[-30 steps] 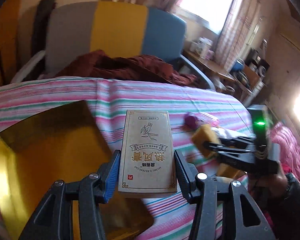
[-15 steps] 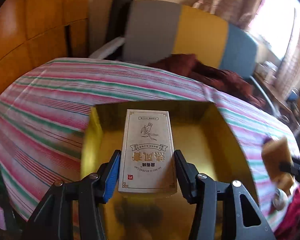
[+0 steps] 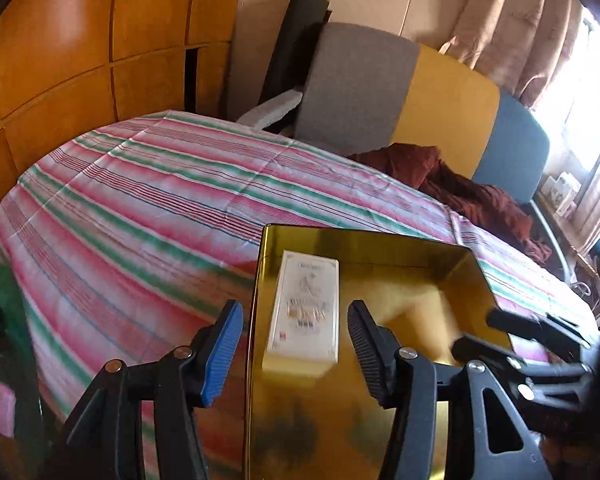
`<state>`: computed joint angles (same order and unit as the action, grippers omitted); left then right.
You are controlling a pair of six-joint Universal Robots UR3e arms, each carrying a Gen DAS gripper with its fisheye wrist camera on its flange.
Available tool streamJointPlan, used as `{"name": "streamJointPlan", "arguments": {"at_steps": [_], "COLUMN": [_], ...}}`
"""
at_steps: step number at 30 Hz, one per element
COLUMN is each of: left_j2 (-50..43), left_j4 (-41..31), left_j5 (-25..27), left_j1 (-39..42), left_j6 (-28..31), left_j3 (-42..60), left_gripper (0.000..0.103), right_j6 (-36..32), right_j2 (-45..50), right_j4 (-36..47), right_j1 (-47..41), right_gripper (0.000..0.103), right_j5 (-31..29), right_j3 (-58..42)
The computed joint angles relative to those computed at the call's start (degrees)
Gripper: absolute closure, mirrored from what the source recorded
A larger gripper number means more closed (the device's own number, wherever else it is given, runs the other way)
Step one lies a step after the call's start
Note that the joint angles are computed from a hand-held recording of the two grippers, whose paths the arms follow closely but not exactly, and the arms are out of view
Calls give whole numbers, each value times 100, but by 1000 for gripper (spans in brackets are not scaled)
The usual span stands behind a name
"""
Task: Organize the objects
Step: 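Grasp the white printed box with the left tool while the right tool grasps a yellow sponge, then place the white box in the gold tray while the right tool drops the sponge beside it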
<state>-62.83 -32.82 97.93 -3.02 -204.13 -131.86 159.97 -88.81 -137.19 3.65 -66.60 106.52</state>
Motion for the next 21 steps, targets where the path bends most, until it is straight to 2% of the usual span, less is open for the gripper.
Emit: {"name": "streamJointPlan", "arguments": {"at_steps": [2, 4, 10, 13, 15, 21], "left_j2": [350, 562, 1000, 879, 786, 792], "left_j4": [-120, -246, -541, -571, -625, -856], "left_j5": [215, 202, 279, 673, 890, 1251], "left_j1": [-262, -346, -824, -1376, -1694, -2208], "left_j6": [-181, -286, -861, -1210, -1370, -1772], "left_j3": [-147, -225, -346, -249, -176, -74], "left_gripper": [48, 48, 48, 48, 48, 48], "right_j6": [-5, -38, 4, 141, 161, 182], "right_j2": [-139, -315, -1114, -1572, -1856, -2670], "right_j4": [-114, -157, -266, -302, -380, -416], "right_j1": [96, 161, 133, 182, 194, 224], "right_gripper": [35, 35, 23, 20, 12, 9], "right_j5": [-60, -175, -368, -639, -737, -1009], "right_j3": [148, 344, 1046, 1314, 1503, 1854]}}
